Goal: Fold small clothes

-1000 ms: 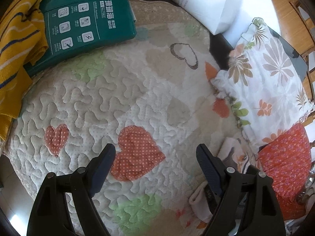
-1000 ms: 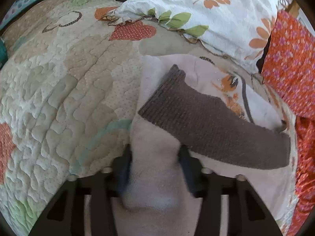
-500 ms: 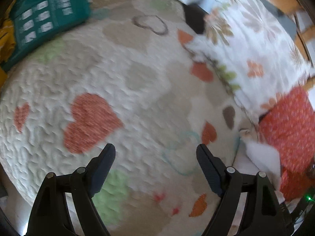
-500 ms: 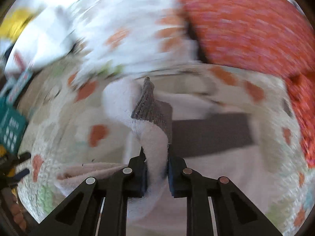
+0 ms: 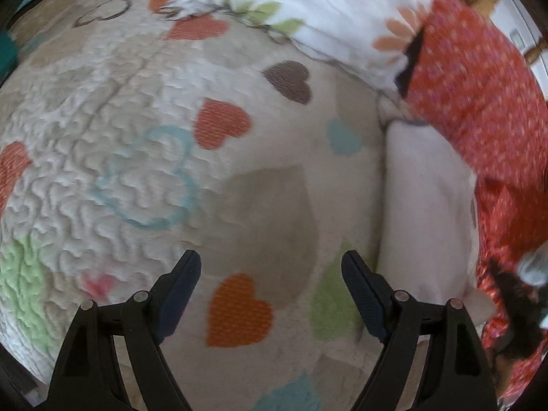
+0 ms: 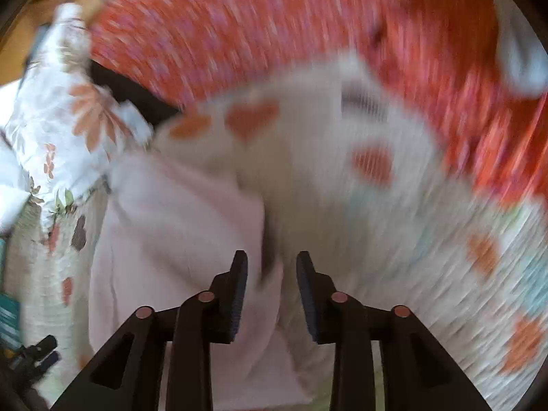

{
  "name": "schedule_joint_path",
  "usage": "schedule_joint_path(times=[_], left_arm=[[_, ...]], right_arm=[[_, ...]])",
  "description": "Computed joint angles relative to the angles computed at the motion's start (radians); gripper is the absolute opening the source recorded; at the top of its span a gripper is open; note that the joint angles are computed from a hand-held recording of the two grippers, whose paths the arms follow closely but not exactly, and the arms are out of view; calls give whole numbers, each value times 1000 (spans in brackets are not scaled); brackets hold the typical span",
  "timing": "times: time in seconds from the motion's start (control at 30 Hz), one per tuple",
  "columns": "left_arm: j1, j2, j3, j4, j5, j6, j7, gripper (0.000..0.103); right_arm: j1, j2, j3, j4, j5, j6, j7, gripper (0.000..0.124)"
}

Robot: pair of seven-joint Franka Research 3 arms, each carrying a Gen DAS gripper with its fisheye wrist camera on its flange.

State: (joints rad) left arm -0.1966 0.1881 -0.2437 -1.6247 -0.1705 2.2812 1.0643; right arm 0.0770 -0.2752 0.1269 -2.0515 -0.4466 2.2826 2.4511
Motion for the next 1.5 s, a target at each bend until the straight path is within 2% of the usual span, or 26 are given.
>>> schedule_joint_path(times=[0.07,0.13,0.2,0.27,0.37,0.4,0.47,0.5,0.53,0.63,0.7,0.8,0.9,0.97,1.0,1.13,1.17,1.2,1.23,1.27,1.3,1.4,1.43,1.5], left_arm=[[-6,13,-4,16,6,-4,3,83],[-13,33,-9,42,9,-10,4,83],[-19,46,-12,60,16,-16,4,83],[-21,58,-14,76,21,-24,5,83],[-24,70,-16,95,33,-46,21,83],[-25,74,-16,102,40,-52,28,83],[-23,68,-14,96,46,-58,38,83],[-21,65,-13,92,42,-59,40,83],[-17,62,-15,88,31,-58,47,83],[-5,56,-26,81,-20,-70,93,83],[-4,47,-30,69,-46,-66,113,83],[-19,34,-33,47,-46,-48,124,83],[-31,34,-44,31,-66,-40,151,83],[-35,46,-52,34,-96,-43,171,83],[-41,54,-54,38,-100,-45,172,83],[-92,64,-42,40,23,-13,111,83],[-98,68,-42,46,41,-14,107,83],[-106,70,-42,49,64,-13,100,83],[-109,70,-42,48,76,-14,98,83],[-108,69,-43,44,80,-14,101,83],[-106,62,-45,34,79,-12,109,83],[-101,56,-48,24,73,-14,125,83],[-101,55,-49,24,71,-16,129,83],[-102,51,-49,18,72,-14,132,83]], right_arm=[[5,-7,19,9,-58,42,-10,37],[36,28,-4,39,17,91,-106,37],[75,109,-40,106,174,92,-246,37],[93,220,-71,208,324,47,-377,37],[93,396,-100,389,408,-73,-411,37],[101,454,-116,457,367,-117,-373,36],[179,548,-179,600,123,-260,-218,36],[195,568,-183,639,54,-307,-184,38],[209,565,-190,644,23,-312,-173,40],[192,425,-158,487,100,-177,-210,51],[184,300,-133,352,148,-116,-237,52],[165,115,-94,160,183,-64,-264,63],[141,-22,-60,1,222,-3,-246,64],[131,-72,-58,-74,271,40,-281,64],[124,-70,-51,-77,283,31,-300,64],[64,-62,-8,-106,223,80,-313,64],[66,-59,-17,-111,243,92,-341,60],[77,-53,-36,-110,297,88,-383,35],[96,-49,-62,-105,378,69,-439,23],[119,-44,-92,-95,465,17,-505,23],[110,-46,-87,-89,483,-26,-527,17],[77,-77,-68,-105,460,-199,-528,10],[61,-98,-69,-127,454,-253,-512,0],[44,-149,-87,-175,495,-258,-514,0]])
